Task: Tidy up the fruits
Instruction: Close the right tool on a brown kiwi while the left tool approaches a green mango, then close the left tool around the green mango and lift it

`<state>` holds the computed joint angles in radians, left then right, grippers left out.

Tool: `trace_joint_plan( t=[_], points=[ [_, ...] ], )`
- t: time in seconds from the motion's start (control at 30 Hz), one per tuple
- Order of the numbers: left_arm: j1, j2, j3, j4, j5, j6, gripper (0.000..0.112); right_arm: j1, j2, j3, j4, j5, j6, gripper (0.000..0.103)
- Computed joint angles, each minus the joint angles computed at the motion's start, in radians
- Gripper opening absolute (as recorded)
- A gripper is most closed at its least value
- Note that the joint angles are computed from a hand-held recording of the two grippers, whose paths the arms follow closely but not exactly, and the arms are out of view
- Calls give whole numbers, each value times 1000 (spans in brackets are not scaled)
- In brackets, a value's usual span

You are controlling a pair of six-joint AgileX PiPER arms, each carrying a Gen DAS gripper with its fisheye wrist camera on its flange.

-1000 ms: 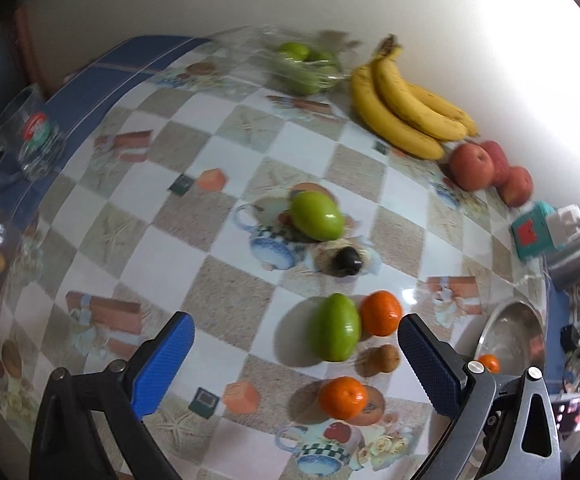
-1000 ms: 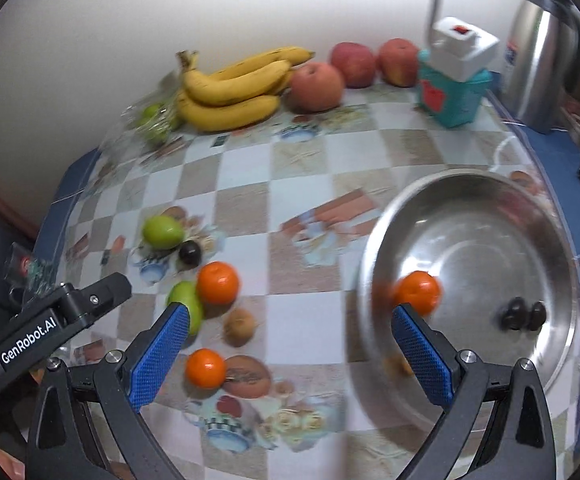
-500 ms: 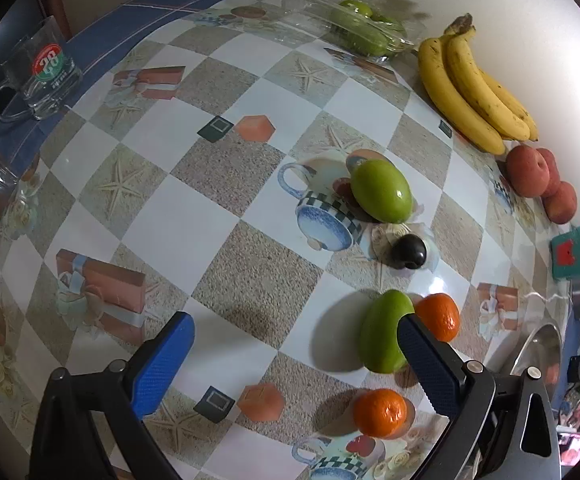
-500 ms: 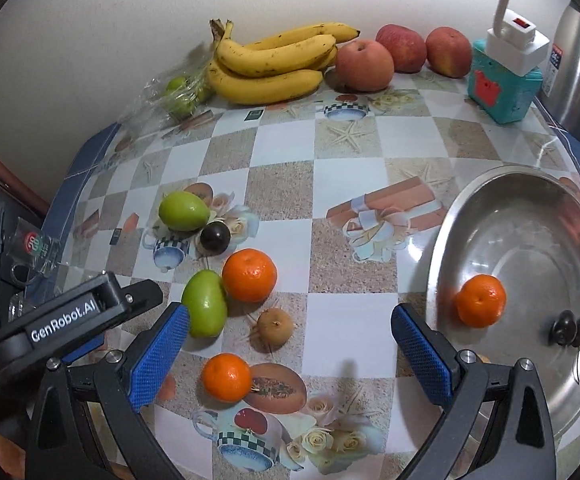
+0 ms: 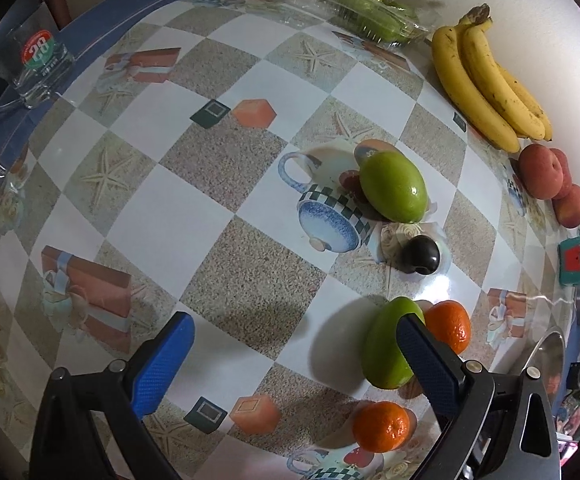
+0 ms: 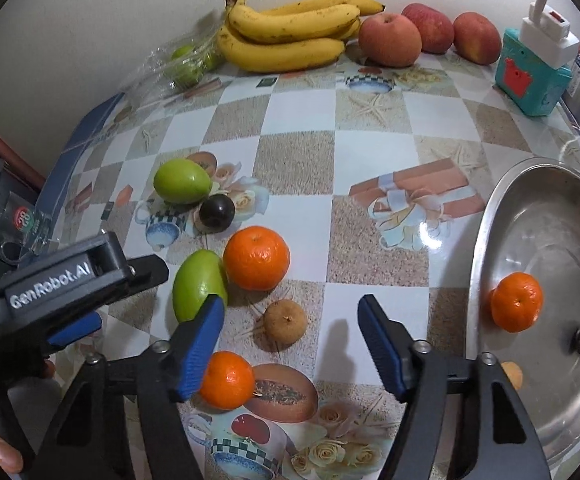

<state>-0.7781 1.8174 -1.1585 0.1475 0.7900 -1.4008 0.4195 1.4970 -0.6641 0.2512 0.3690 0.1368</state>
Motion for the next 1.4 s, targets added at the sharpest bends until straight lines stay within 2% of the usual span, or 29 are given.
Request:
trace_joint_plan(
  t=[0.1, 0.2, 0.47, 0.6, 0.77, 0.9, 1.07, 1.3, 1.4],
  points=[
    [7, 0, 0, -8, -17, 22, 102, 9, 15, -4, 3, -11, -7, 61],
    [9, 8, -11, -20, -39, 45, 100, 5, 31, -6, 79, -21, -84, 53],
    [6, 4, -24, -39, -57, 97, 94, 12, 69, -13, 90, -25, -91, 33],
    [-1, 22, -47, -47, -57, 109, 94, -19, 72, -4, 220, -27, -223, 26],
    [-3, 38, -66, -48, -53, 122, 94, -34, 70, 2, 256, -25, -255, 26],
    [-4, 41, -71, -54, -53, 135, 88, -50, 49, 4, 256, -6, -257, 26],
    [-10, 48, -85, -55, -49, 153, 86, -102, -19, 12, 232, 31, -226, 26],
    [-15, 73, -113, -71, -36, 201, 84, -197, -90, 25, 292, 90, -265, 26],
    [-23, 80, -123, -69, -27, 214, 75, -216, -122, 24, 276, 113, -246, 26]
  ],
)
